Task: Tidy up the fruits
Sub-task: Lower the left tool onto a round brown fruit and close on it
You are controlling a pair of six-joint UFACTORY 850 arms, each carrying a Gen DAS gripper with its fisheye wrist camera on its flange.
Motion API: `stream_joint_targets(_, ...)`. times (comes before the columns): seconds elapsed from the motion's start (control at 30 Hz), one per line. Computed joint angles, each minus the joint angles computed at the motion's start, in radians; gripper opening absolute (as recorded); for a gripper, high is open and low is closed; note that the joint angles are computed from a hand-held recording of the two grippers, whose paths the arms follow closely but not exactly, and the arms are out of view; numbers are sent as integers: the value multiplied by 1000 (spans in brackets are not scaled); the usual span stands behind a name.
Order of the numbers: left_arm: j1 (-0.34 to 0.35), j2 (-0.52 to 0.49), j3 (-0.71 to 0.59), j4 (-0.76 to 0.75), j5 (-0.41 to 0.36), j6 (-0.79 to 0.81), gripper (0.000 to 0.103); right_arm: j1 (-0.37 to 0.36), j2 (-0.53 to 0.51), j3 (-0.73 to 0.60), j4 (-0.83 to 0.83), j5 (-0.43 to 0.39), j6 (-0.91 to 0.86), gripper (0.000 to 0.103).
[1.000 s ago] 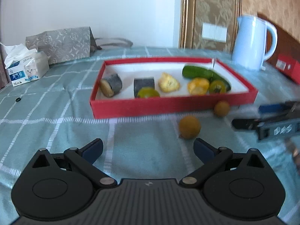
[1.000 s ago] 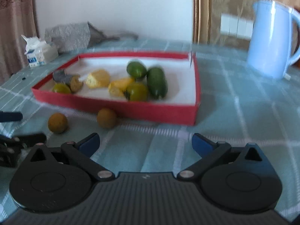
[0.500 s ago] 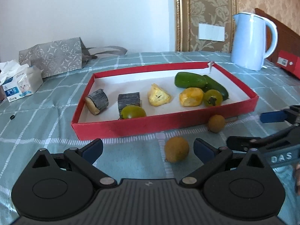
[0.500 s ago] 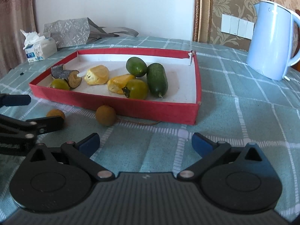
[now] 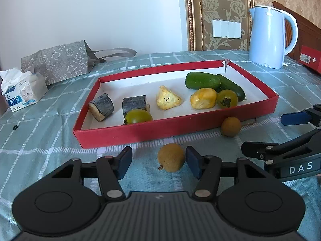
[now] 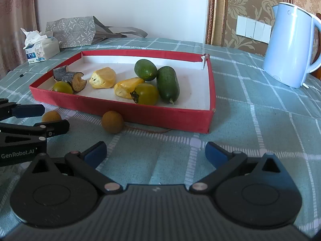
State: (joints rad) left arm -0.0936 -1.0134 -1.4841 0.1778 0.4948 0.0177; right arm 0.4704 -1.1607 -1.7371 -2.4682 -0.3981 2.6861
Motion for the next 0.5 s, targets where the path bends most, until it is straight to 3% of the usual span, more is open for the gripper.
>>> stream_joint_targets(0.23, 6, 0, 2, 115, 7, -98, 32, 0, 0, 1, -1, -1, -1, 103)
stream_joint_targets(0.33, 9, -1, 1, 145, 12, -123, 27, 0, 0, 1, -1, -1, -1, 103)
stream_joint_targets(0.5, 19, -5, -7, 168, 16, -176, 27, 0, 0, 1, 0, -1, -1, 103)
